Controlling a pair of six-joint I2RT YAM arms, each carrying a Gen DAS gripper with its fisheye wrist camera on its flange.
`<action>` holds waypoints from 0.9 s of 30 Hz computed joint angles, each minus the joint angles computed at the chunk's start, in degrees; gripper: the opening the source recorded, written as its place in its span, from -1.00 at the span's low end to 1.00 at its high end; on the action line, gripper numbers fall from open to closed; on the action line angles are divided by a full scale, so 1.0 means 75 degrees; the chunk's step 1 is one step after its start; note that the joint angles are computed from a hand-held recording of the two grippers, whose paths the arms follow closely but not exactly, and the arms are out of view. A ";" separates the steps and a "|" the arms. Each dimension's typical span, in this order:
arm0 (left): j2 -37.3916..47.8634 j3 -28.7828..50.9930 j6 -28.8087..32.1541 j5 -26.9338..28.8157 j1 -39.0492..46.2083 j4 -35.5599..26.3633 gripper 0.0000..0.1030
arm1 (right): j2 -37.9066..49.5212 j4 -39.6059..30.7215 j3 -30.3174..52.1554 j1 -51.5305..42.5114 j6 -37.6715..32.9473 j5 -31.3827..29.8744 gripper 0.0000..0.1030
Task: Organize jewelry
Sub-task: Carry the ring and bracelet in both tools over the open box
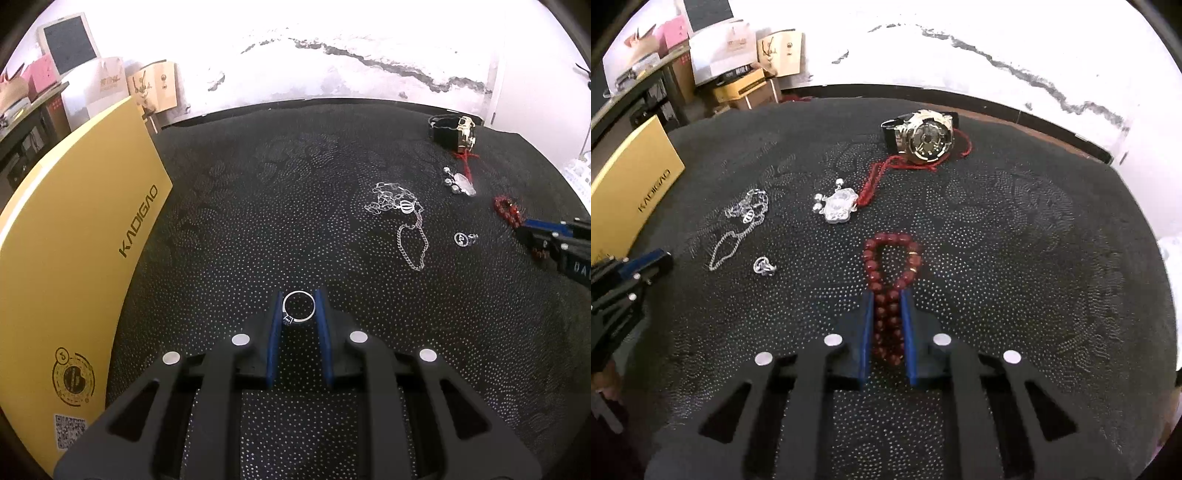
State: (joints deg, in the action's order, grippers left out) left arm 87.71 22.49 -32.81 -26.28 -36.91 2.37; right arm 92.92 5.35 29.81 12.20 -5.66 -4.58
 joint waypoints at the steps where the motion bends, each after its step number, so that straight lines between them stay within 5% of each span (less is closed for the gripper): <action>1: -0.0034 0.0010 -0.0023 0.0065 0.0047 -0.0046 -0.65 | -0.0077 -0.0038 -0.0034 -0.0080 0.0015 -0.0084 -0.85; 13: -0.1446 0.0280 -0.0205 0.0014 -0.0081 -0.1519 -0.65 | -0.1761 -0.1057 -0.0334 -0.0028 0.0337 -0.0201 -0.85; 22: -0.3552 0.0794 -0.0373 -0.0312 -0.0545 -0.3988 -0.65 | -0.3857 -0.3176 0.0255 0.1677 0.1497 0.0481 -0.85; 27: -0.5276 0.1252 -0.0176 -0.0519 -0.0436 -0.6007 -0.65 | -0.4368 -0.4241 0.1171 0.3286 0.2329 0.1160 -0.85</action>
State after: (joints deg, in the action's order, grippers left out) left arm 48.14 31.88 -34.13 -30.17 -40.19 -42.68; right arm 60.16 -26.46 38.60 36.85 11.81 4.12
